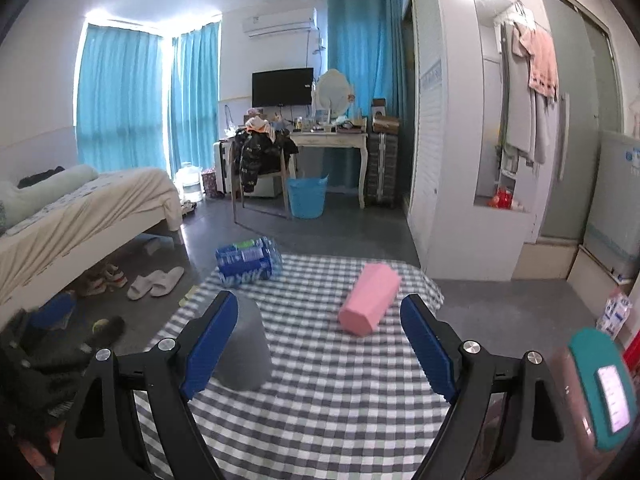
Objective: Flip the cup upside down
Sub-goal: 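Withdraw the right gripper from the standing gray cup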
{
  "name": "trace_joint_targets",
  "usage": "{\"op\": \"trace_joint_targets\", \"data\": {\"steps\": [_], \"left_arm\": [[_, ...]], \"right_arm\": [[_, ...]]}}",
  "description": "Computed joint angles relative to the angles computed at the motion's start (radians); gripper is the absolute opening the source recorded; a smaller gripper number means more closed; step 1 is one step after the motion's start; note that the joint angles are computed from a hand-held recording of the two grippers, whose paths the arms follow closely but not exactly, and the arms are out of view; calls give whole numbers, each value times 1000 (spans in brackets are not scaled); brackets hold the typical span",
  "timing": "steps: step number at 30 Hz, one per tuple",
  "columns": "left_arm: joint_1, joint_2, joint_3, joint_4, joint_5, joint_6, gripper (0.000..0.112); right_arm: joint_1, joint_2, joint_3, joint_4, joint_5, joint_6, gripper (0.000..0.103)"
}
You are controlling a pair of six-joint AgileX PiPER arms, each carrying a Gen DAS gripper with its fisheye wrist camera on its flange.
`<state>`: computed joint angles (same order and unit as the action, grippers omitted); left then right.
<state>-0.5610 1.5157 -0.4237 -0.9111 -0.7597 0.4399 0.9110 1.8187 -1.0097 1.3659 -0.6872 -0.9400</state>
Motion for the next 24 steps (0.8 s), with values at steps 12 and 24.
{"op": "trace_joint_targets", "data": {"steps": [12, 24], "left_arm": [[-60, 65, 8, -75, -142, -44, 103], [-61, 105, -5, -52, -134, -47, 103]], "right_arm": [[-79, 65, 87, -232, 22, 260, 103], [-62, 78, 104, -249, -49, 280, 103]]}}
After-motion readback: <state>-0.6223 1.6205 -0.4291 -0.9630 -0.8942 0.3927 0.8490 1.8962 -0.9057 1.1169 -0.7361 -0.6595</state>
